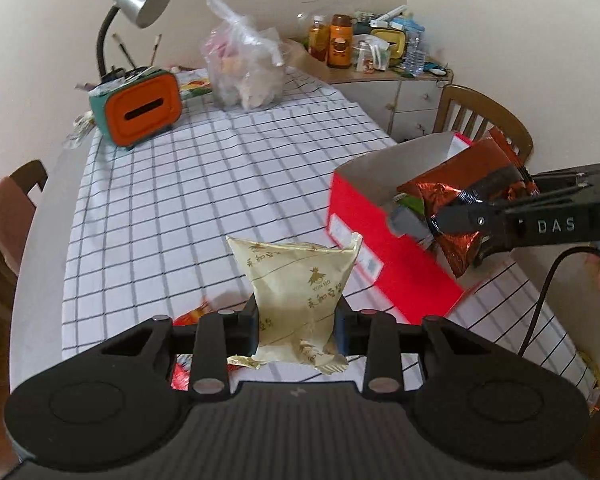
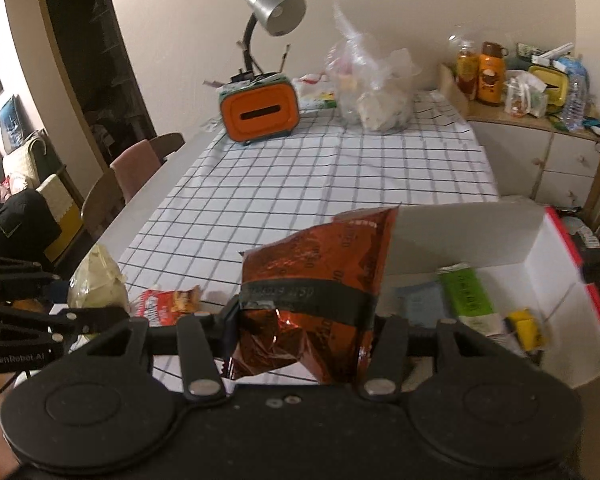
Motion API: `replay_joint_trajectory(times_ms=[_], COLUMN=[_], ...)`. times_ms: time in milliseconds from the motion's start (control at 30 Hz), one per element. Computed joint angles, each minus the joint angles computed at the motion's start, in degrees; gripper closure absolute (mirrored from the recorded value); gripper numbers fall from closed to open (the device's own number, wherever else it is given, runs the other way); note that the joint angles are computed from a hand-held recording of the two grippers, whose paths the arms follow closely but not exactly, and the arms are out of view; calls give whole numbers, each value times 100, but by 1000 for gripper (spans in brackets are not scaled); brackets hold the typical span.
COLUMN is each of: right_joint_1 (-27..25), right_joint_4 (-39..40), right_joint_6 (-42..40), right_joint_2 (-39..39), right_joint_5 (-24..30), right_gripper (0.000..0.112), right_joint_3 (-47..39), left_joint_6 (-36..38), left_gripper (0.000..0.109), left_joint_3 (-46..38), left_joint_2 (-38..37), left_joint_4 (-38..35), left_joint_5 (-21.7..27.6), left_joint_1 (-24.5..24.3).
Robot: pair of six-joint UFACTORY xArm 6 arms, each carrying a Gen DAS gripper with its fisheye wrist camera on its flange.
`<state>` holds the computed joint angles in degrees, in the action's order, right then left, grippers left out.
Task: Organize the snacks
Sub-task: 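Carry the copper foil bag and cream pastry over the red box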
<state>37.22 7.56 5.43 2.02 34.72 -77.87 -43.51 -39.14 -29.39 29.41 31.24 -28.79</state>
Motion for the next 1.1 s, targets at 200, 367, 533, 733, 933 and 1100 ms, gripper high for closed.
replay_joint_trajectory(times_ms=[200,367,533,733,933,1100], right_joint_1=[-433,-803,-1160,-1536,-1797,-1923], right_joint_4=[354,638,859,1056,994,835], right_joint_6=[-577,-1080,-1506,-1906,-2127,-2226], right_joint_2=[-284,-393,-352,-217,37,409], right_joint_5=[-15,43,111,181,217,272], right_gripper=[62,62,62,62,62,62], right_joint_3=[297,431,450,407,273,-3], left_joint_6=[-545,-880,-1024,-1036,-928,-715], left_gripper=[75,75,75,75,75,75], left_joint_3=[-886,-1630,-2382,-3195,-3991,-4687], left_joint_2=[932,1661,2405,3191,3969,4605], left_joint_4=[322,562,636,468,250,1], left_joint_5=[238,434,627,858,1094,1392], left_joint_1=[-392,-724,-956,-1060,-1120,-1151])
